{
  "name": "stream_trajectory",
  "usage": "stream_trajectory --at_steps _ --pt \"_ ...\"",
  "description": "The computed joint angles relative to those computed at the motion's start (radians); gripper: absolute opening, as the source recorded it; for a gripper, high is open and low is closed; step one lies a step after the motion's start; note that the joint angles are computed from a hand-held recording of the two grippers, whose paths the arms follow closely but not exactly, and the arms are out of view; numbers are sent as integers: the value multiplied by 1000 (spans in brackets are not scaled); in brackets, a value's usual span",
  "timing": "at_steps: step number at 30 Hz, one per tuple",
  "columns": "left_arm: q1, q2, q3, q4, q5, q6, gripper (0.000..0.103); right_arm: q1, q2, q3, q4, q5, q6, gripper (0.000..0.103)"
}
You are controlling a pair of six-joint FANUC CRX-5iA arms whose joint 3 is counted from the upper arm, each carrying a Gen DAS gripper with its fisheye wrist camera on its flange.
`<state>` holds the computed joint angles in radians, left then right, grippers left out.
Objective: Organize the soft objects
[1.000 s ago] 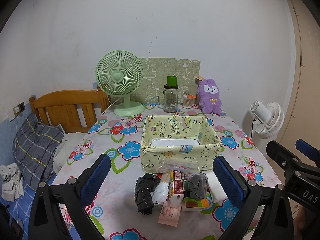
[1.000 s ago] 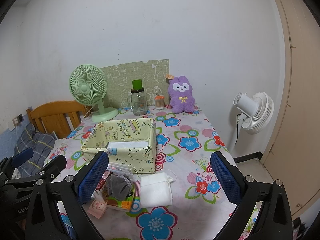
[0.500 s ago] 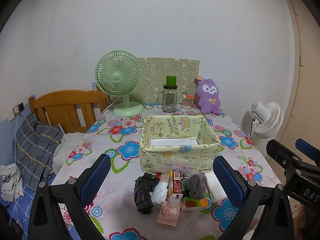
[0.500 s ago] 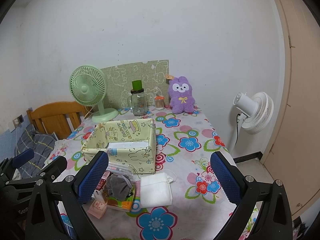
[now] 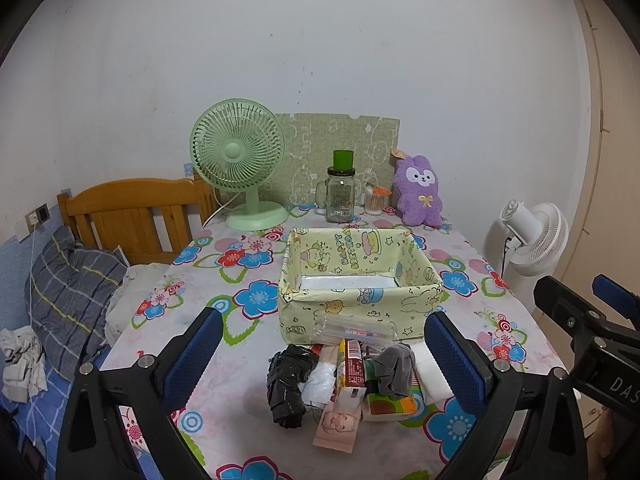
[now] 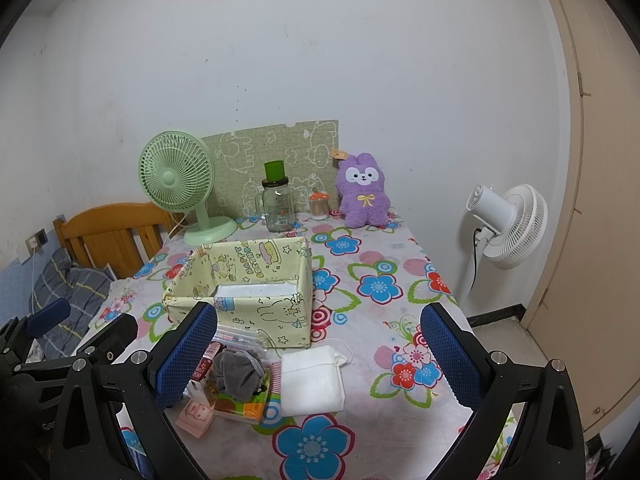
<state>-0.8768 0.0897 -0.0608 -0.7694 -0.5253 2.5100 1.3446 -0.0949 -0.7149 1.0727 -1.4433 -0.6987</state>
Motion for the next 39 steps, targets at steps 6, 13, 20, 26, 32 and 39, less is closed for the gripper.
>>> stream_trajectory --at_steps 6,13,20,26,32,39 --pt "16 14 -1 43 18 -43 96 -7 0 0 -4 17 6 100" --pt "30 54 14 106 33 -113 95 -46 -2 -12 -1 78 21 95" --pt "43 93 33 156 25 -158 91 -82 -3 -27 2 143 19 93" --pt "54 121 43 185 15 -193 87 -116 4 -35 8 213 21 92" --pt "81 148 47 238 10 -236 85 -164 23 -36 19 302 28 92" --pt "117 176 41 310 17 -299 78 -220 57 -25 29 403 44 92"
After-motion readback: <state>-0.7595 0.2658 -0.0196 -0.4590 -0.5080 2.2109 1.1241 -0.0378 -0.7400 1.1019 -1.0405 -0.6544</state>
